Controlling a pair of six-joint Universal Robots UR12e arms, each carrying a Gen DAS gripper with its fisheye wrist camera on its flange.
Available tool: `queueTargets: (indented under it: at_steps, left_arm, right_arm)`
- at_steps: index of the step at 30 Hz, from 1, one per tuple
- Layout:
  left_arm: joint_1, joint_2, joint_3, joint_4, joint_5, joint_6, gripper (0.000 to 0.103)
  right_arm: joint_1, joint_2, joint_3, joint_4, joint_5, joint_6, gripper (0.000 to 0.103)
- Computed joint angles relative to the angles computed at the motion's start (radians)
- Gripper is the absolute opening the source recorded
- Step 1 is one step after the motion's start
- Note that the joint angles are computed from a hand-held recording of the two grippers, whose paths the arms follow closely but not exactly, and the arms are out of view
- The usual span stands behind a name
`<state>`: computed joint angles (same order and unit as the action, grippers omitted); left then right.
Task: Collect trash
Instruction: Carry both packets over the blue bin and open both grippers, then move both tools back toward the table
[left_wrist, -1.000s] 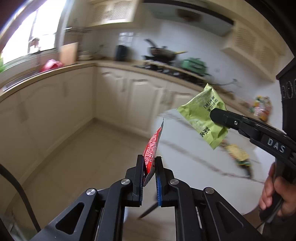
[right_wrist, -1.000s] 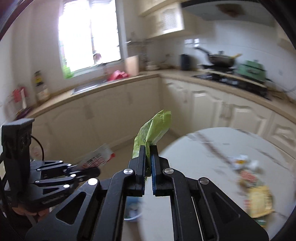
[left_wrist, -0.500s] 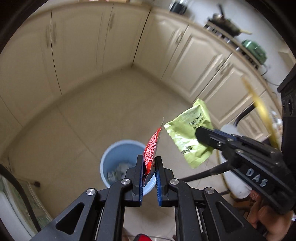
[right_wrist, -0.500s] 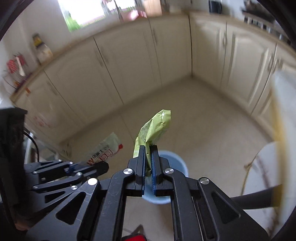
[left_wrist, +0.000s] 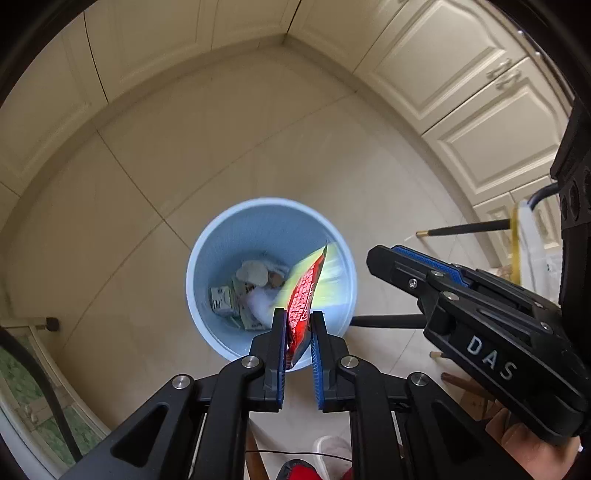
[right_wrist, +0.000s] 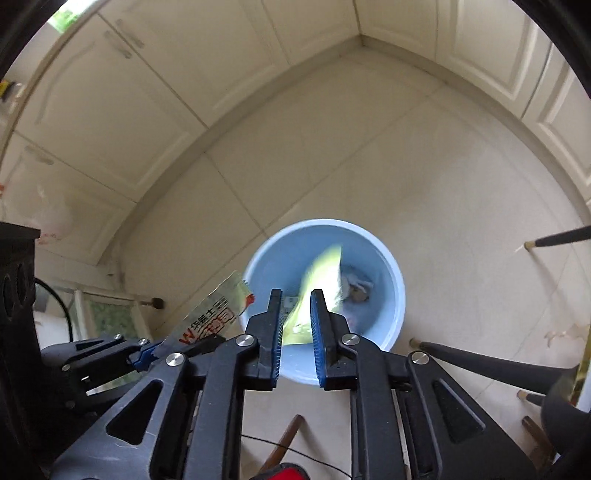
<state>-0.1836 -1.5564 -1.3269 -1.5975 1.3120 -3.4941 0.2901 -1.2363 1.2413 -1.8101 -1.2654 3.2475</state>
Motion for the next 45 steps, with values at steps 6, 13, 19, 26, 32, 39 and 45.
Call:
queueTargets:
  at_steps: [6,13,19,26,32,39,45]
  left_arm:
    - [-0.012,-0.059,0.051,-0.023,-0.001,-0.034,0.018]
    - [-0.042,-0.073,0.108,-0.042,0.075,-0.115,0.048]
    - [-0.052,-0.052,0.185,-0.035,0.236,-0.207,0.05]
    - [-0.109,-0.021,0.28,0.046,0.514,-0.263,0.06]
    - [-0.251,-0.046,0.388,0.156,0.75,-0.248,0.075]
    - [-0.416,-0.072,0.437,0.374,0.937,-0.144,0.096]
    - [-0.535,-0.092,0.462,0.54,1.016,-0.019,0.102]
  right_arm:
    - [-0.002,0.015,0.008,0.011,0.007,0.021,0.029]
    - [-0.002,0.001,0.004,-0.021,-0.011,0.047,0.041]
    - [0.007,-0.019,-0.026,-0.051,-0.004,0.059,0.055]
    - [0.04,-0.08,-0.069,-0.16,-0.039,0.003,0.087]
    - [0.065,-0.176,-0.053,-0.328,-0.127,-0.024,0.1]
    - [0.077,-0.314,-0.004,-0.504,-0.284,-0.041,0.103]
    - [0.099,-0.406,0.006,-0.583,-0.427,-0.05,0.103]
